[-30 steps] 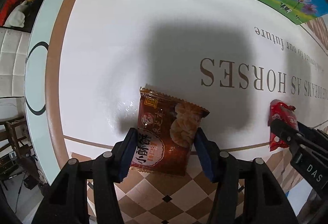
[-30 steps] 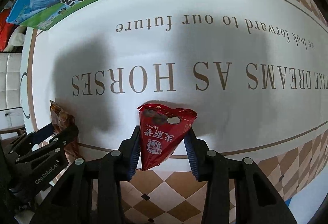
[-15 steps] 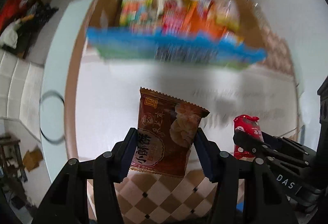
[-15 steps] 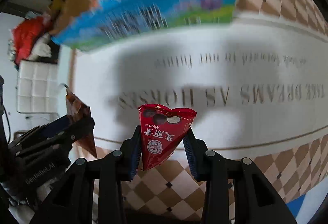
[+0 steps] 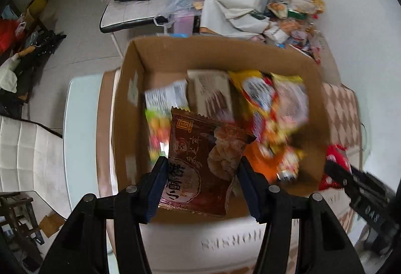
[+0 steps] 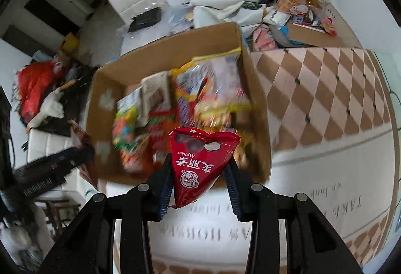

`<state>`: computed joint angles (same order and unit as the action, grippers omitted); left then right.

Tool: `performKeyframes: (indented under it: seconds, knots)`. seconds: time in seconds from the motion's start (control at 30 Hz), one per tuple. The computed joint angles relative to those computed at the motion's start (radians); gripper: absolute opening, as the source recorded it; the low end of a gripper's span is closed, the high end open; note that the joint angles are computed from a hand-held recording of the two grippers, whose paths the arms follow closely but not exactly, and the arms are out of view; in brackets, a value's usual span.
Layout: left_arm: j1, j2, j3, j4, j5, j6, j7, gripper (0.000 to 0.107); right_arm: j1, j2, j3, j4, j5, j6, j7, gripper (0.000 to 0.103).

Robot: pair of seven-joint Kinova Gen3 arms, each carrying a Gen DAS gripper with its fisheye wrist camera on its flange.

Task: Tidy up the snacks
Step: 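Carry both packets into the box and open both tools to release them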

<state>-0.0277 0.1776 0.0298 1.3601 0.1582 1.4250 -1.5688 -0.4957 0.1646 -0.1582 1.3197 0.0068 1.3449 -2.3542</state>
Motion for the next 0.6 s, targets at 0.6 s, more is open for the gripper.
performKeyframes:
  seconds: [0.6]
  knots:
    - [0.038,0.42,-0.004,-0.394,-0.146,0.19,0.0,0.073,0.054,0.271,0.067,-0.163,-0.029,0.104,0.051,0.07]
